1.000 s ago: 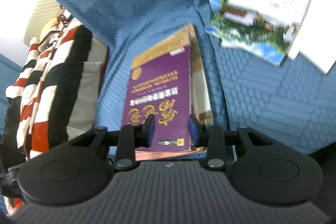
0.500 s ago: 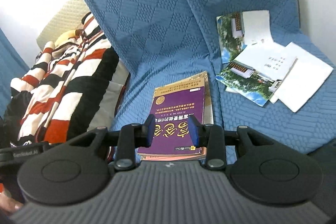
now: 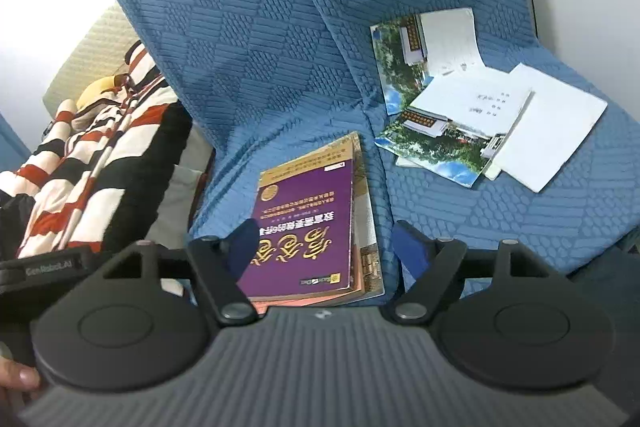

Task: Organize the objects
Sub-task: 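Lower the purple book flat onto the stack with the left gripper, then open the left gripper and withdraw both tools from the stack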

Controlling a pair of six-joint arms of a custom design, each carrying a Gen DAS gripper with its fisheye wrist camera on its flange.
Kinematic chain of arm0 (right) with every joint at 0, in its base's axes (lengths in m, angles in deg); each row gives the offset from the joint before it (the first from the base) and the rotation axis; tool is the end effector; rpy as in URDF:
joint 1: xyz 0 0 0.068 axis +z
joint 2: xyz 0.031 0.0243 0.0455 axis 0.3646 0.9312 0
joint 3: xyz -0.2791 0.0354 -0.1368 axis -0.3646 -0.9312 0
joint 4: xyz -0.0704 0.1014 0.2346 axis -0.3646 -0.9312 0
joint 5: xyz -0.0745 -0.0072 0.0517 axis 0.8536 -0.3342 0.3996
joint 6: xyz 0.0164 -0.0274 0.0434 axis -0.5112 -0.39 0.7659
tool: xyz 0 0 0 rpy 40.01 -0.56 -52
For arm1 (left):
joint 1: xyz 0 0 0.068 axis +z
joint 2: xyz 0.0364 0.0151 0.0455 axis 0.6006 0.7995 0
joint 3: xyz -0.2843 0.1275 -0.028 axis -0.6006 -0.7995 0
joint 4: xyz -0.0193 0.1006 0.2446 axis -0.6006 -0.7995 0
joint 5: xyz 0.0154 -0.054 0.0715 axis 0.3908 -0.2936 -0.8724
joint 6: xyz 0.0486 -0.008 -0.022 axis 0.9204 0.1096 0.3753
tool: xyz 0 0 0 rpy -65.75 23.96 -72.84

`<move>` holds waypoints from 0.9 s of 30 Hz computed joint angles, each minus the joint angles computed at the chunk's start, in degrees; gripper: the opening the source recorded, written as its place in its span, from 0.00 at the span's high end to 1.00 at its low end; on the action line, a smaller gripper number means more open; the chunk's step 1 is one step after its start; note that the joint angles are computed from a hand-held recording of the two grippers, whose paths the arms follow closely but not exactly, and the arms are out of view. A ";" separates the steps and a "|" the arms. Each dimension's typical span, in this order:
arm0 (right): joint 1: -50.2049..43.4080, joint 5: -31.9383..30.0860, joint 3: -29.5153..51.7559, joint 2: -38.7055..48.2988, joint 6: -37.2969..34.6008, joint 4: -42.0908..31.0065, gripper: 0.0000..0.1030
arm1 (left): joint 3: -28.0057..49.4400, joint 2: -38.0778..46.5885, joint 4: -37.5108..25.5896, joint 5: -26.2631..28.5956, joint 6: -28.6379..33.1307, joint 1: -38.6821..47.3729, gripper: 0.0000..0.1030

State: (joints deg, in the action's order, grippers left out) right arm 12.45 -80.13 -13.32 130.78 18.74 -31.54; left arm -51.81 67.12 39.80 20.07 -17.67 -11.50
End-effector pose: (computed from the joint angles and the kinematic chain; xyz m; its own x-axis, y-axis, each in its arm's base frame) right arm 0.3609 -0.0305 0.1926 -0.7518 -0.1053 -0.6509 -0.5000 0.7345 0.4587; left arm 0.1392 -0.1387 0.2485 -0.7323 -0.4261 -0.5312 -0.1848 0.8751 -0.4472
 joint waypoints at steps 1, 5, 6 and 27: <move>0.65 0.75 -0.28 0.82 0.04 0.93 0.27 | -0.86 0.60 1.20 0.27 0.66 1.03 0.41; 3.14 1.41 -2.66 4.18 0.11 7.31 0.28 | -4.96 3.96 7.83 3.63 3.43 6.26 0.41; 4.08 2.39 -3.25 4.99 0.36 9.13 0.28 | -5.93 4.92 9.64 4.78 4.00 7.48 0.41; 9.75 5.31 -1.05 16.12 -3.60 15.84 0.68 | -8.74 22.21 24.85 10.20 5.74 12.21 0.55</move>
State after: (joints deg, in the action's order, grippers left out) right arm 22.19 -74.82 -14.37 146.90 15.15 -15.70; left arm -60.56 89.34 64.65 30.27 -11.93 0.71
